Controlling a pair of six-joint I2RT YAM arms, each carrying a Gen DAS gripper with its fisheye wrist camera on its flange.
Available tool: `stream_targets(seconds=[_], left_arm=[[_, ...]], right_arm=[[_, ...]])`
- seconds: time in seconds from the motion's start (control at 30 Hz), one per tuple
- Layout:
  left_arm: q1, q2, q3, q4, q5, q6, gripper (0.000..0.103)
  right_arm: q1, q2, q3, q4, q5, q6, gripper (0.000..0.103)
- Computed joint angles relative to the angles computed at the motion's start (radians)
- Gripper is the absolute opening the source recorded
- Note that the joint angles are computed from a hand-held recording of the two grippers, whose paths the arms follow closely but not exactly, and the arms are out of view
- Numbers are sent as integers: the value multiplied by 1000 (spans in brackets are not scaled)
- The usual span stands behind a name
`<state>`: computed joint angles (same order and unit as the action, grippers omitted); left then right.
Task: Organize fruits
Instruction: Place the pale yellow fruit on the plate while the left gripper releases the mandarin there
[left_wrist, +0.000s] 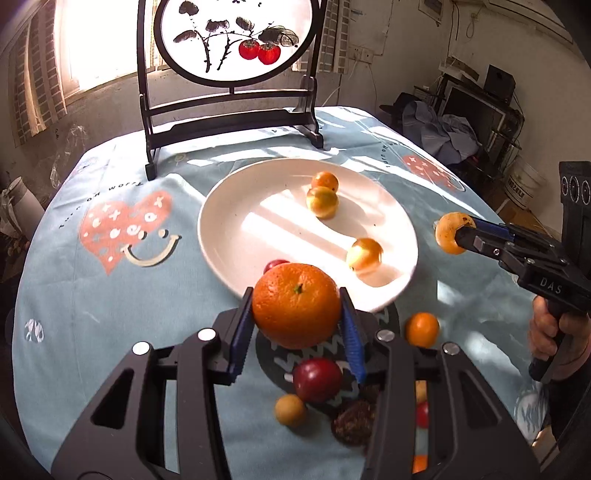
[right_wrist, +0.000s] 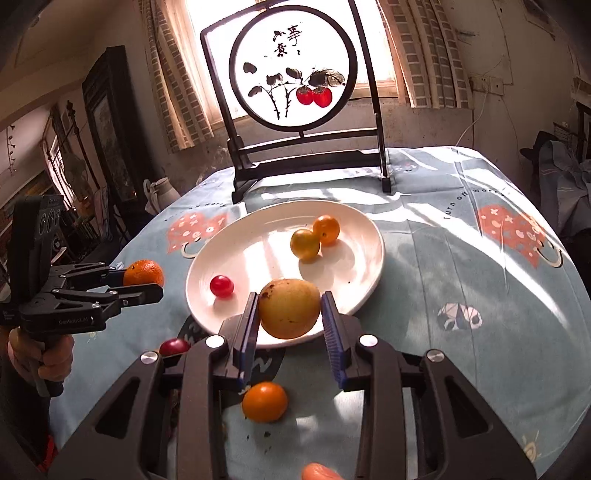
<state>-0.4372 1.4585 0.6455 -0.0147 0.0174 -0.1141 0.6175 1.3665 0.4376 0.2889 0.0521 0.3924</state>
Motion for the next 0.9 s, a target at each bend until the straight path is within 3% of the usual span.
stream_targets(seconds=[0.2,0.4,0.47,0.5,0.53,0.63,0.8,0.9], left_arm=[[27,290,241,-15,-25,-54,44],[39,424,350,-34,-54,-69,46],[36,441,369,-48,-86,-77,76],[33,425,351,-29,-108,-84,84],[29,398,323,-11,-119,-84,84],[12,292,237,-8,-136,-57,92],[-26,26,-19,63,-170,-73,99],[-49,-101,-150,98,-190,-75,100]], right_arm=[[-135,281,121,115,-179,12,34],[-178,362,161,137,-263,33,35],[-174,383,165,151,-253,35,40],[-175,387,170,134,-261,37,47],[-178,381,169,121,-275,42,48],[-177,312,121,133,-305,41,48],[-113,163,13,136,-261,33,48],[-59,92,-54,145,-257,41,49]])
